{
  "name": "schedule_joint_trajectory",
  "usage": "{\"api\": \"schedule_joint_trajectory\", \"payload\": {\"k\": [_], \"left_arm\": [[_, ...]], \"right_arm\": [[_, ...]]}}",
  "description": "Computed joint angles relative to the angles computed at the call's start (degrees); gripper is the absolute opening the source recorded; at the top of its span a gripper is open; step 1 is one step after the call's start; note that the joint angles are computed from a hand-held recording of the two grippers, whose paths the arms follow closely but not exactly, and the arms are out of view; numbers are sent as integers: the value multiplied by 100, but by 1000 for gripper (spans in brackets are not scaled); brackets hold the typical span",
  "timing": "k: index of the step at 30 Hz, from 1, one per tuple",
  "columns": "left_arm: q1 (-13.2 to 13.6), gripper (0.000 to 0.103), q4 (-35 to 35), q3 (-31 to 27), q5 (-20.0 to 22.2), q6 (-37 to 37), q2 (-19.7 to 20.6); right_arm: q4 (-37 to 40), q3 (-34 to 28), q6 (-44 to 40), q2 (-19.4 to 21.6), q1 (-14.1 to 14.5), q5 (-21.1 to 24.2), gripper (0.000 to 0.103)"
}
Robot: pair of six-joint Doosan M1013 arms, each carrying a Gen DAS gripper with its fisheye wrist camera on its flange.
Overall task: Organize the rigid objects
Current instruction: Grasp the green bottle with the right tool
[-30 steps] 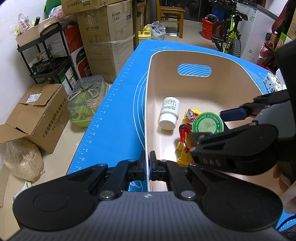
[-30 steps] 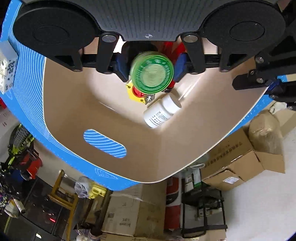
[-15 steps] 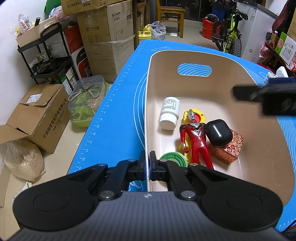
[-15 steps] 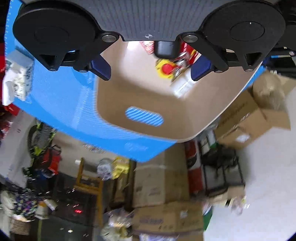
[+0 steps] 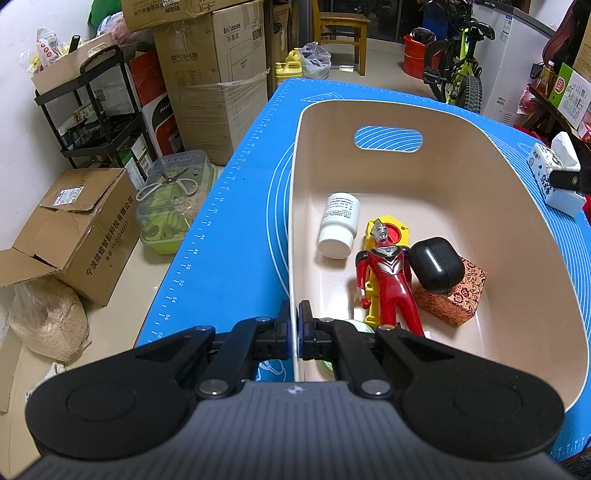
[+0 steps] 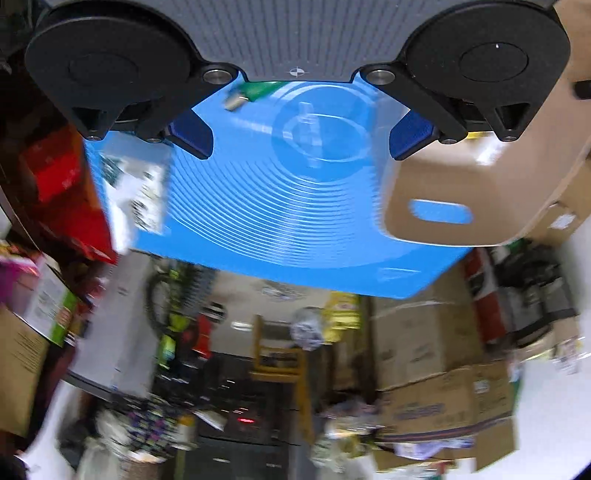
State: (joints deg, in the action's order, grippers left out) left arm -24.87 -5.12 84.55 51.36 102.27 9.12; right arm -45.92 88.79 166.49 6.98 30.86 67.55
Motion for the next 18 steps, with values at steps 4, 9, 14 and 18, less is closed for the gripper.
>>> {"api": "schedule_joint_trajectory", "payload": {"k": [4,9,14,18], "left_arm": [[1,5,3,0,0,6,0],[-5,5,4,3,-5,0,-1],[-10,5,10,5,-3,-8,-3],[-9,5,5,2,-2,-3,0]], "right_arm": [[210,276,313,-18,-153,59,101],[455,455,535,65,-308,-120,101],[547,460,440,247,-385,-50,101],[734,475,527,332,-468,-55,99]]}}
